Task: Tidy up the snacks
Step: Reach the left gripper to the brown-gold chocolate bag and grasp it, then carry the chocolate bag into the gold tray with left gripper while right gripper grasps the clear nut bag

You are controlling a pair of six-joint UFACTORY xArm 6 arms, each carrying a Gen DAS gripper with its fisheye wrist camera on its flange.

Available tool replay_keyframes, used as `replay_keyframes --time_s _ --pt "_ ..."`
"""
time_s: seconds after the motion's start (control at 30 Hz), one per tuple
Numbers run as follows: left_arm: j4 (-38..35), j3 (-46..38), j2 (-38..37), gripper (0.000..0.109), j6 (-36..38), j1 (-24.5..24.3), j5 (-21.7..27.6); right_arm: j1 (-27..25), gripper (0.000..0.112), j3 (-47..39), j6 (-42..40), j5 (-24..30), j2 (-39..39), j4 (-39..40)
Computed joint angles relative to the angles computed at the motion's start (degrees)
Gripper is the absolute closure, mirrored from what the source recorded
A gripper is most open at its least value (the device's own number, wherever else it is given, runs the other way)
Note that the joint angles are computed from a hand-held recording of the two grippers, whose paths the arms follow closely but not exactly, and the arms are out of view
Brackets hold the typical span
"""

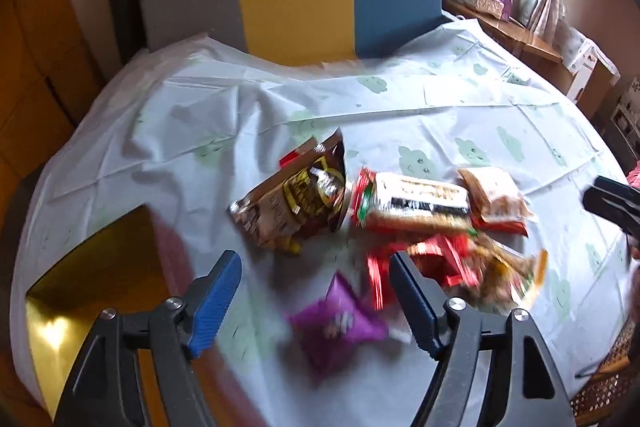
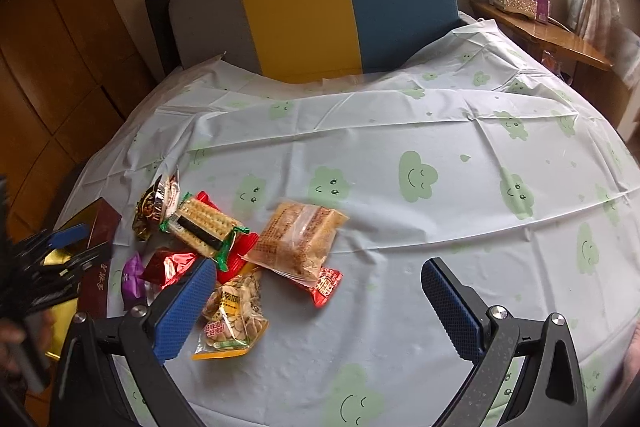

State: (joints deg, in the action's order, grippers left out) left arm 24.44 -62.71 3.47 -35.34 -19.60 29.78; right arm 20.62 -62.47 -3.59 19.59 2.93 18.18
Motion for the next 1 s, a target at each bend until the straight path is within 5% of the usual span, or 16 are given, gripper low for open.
replay_keyframes --time_s 0.33,0.47,0.6,1.0 --pt "4.8 -12.52 12.69 0.027 1.56 1.01 3.67 -0.2 0.009 -1.25 0.01 1.49 0.96 -0.18" --pt "-2.68 -13.18 14.77 0.05 6.12 2.28 1.14 -0.22 0.009 -0.76 0.89 0.44 0.81 -1.9" --pt "1.0 -8.25 11.27 0.072 2.05 2.8 -3.93 -0.32 0.009 0.02 2.28 -1.68 0.43 -3.66" --pt "7.32 10.75 -7.85 0.073 -3.89 -0.54 -12.91 -0.77 0.01 -0.11 4.56 -0.62 0.71 -6.45"
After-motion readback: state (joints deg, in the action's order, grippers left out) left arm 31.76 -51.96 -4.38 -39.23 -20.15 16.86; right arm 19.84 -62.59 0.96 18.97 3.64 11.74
